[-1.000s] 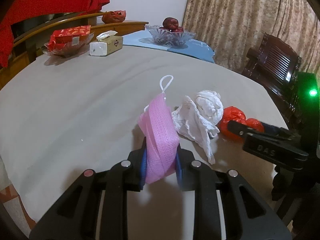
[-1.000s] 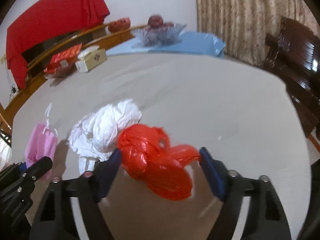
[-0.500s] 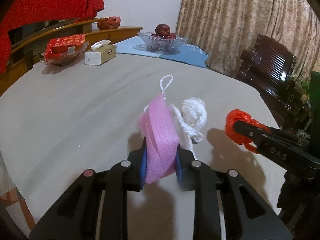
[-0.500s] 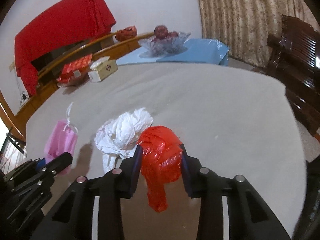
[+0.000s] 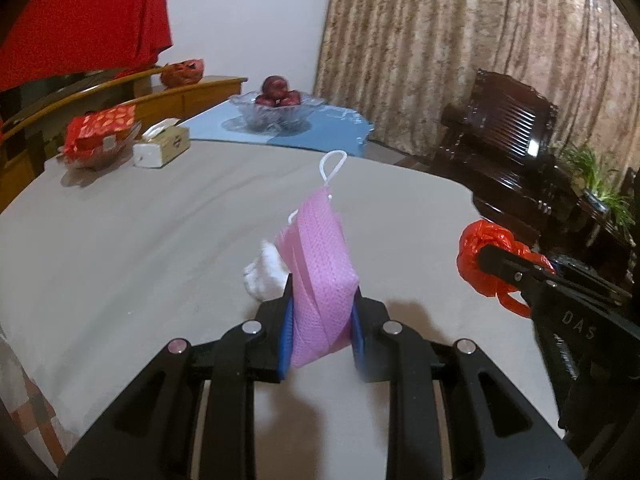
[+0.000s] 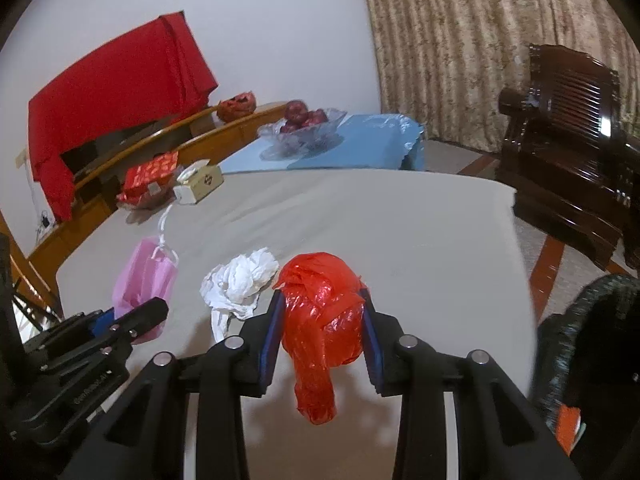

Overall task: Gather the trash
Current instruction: 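Carry the pink mask and red bag over the bin and release both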

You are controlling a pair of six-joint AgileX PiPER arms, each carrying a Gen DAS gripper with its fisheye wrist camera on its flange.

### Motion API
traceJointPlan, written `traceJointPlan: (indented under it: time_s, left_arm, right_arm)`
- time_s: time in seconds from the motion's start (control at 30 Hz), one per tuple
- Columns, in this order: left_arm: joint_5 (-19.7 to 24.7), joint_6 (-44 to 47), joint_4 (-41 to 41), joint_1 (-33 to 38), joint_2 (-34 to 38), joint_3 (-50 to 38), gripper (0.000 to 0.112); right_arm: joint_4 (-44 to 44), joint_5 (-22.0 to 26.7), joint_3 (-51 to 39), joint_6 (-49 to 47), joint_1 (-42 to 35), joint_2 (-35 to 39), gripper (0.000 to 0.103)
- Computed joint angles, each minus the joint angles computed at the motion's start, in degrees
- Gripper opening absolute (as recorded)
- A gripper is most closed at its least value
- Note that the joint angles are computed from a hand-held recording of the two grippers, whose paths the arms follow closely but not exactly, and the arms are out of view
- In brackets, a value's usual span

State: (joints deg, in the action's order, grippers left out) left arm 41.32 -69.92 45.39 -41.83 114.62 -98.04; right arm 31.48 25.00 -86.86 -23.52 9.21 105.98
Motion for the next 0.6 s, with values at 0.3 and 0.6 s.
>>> traceJointPlan:
  time_s: [0.3,0.6]
  left_arm:
    - [2.25,4.78,-2.30,-4.85,4.11,-9.53,0.022]
    - [5.76,14.20,-9.04,-9.48,13.15,-27.02,0.022]
  right_arm:
    - [5.32,-0.32,7.68,-6.38,-5.89,-8.89,0.036]
    - [10.14,-0.40,15.32,-12.27,-14.46,-16.67,0.036]
